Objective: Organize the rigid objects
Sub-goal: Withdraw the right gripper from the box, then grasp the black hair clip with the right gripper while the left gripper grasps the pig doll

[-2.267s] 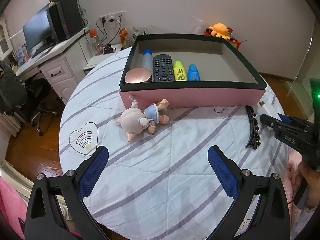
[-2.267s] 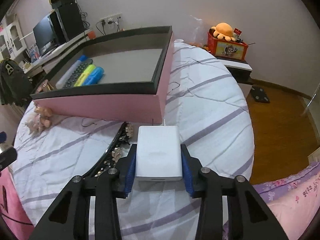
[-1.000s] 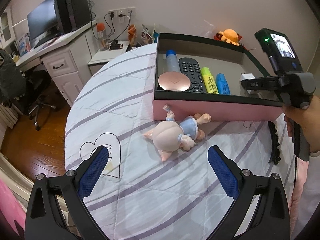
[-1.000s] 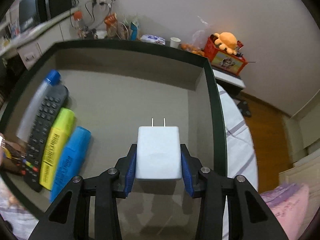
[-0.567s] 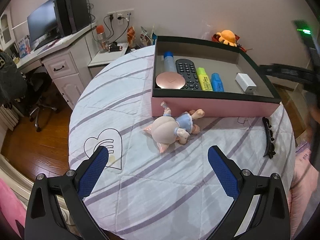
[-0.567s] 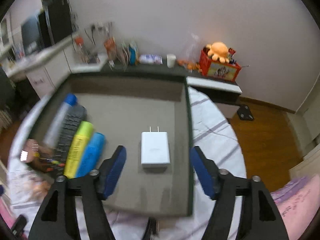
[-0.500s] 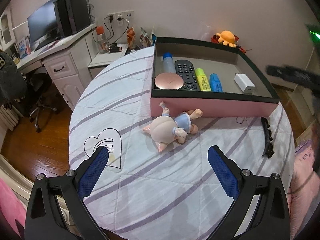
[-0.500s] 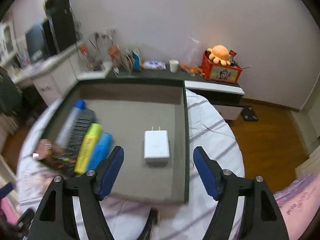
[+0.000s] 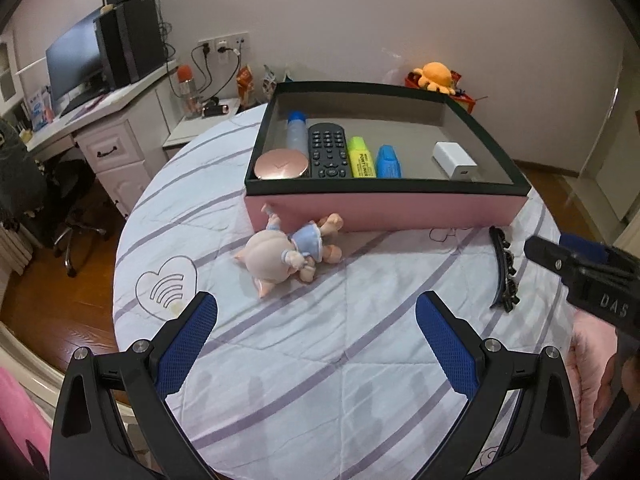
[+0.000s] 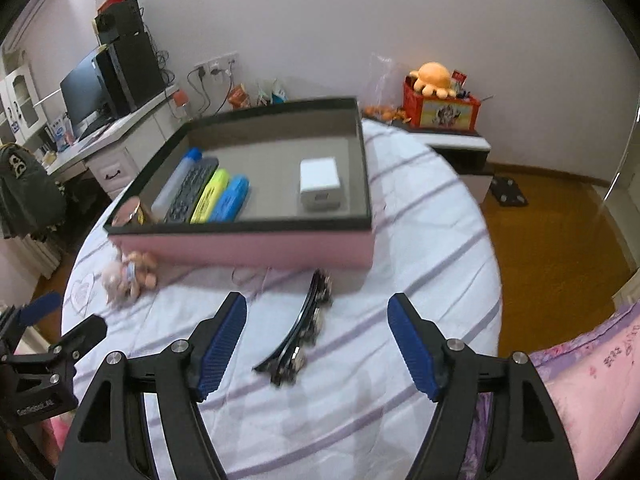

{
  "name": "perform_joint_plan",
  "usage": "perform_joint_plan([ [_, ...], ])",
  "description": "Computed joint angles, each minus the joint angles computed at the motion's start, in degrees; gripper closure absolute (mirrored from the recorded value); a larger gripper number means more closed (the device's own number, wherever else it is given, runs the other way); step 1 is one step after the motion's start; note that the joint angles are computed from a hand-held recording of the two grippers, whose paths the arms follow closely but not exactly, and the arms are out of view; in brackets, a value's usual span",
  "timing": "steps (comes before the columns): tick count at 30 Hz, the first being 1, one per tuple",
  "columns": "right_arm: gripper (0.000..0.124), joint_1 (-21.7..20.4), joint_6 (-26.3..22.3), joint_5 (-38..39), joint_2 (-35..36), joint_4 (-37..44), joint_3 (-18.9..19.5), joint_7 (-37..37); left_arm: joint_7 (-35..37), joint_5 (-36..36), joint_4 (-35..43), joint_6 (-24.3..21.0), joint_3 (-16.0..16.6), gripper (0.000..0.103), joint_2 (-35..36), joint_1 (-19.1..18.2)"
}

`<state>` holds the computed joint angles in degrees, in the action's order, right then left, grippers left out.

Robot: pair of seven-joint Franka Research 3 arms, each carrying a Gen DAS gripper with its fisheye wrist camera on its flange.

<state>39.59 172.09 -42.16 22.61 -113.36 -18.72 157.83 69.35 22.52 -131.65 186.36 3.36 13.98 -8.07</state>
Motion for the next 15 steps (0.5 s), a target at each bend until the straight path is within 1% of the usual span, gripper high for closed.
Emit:
perform_joint_plan([
  [1, 0.049, -0.5, 0.0, 0.6, 0.1, -0.1, 0.6, -0.6, -0.4, 0.0, 0.1, 0.1, 1.3, 0.002, 0.2, -1.0],
  [2, 0.049, 0.0, -0.2, 0.6, -0.1, -0.7, 0.4, -0.3, -1.4, 0.0, 0.3, 0.0, 4.5, 0.002, 0.6, -3.9],
  [3, 0.049, -0.6, 0.1, 1.2, 0.0, -1.0, 1.0, -1.0, -2.4, 0.1, 0.7, -0.8, 7.1, 0.002, 0.9, -5.9],
  [5, 0.049, -0.4, 2.0, 1.5, -0.1, -2.1, 0.7, -1.0, -4.3, 0.3, 1.6, -1.5, 8.4, 0.002, 1.6, -6.3],
  [6, 0.049, 0.1, 3.0, 1.7, 0.1, -2.3, 0.0, -0.8, -4.9, 0.5, 1.8, -1.5, 8.3, 0.002, 1.9, -5.8],
  [7, 0.049, -0.1, 2.7, 2.8, 0.4, -2.3, 0.3, -1.9, -5.9, 0.9, 2.5, -1.7, 9.4, 0.002, 2.4, -6.6],
  [8, 0.048, -0.2, 2.8, 4.0, 0.8, -2.0, 0.4, -2.9, -6.3, 1.5, 2.8, -1.3, 9.5, 0.002, 3.0, -6.5],
  [9, 0.046, -0.2, 3.1, 5.1, 1.1, -2.0, 0.4, -3.6, -6.2, 1.7, 3.4, -1.3, 8.5, 0.002, 3.5, -5.5],
  [10, 0.046, -1.2, 3.4, 6.9, 1.5, -1.9, 1.4, -5.3, -5.8, 1.8, 4.4, -1.9, 7.0, 0.002, 4.3, -4.1],
  [11, 0.046, -1.5, 3.7, 8.2, 1.8, -1.9, 1.8, -6.5, -5.2, 1.5, 5.7, -2.9, 4.8, 0.002, 5.2, -2.0],
  [14, 0.046, -2.5, 4.4, 11.5, 2.6, -1.6, 3.0, -9.8, -3.9, 0.8, 8.7, -4.5, -0.3, 0.002, 7.8, 2.6],
  [15, 0.046, -2.9, 4.6, 12.6, 2.9, -1.5, 3.5, -11.0, -3.8, 0.7, 9.6, -5.0, -1.0, 0.002, 8.6, 3.1],
])
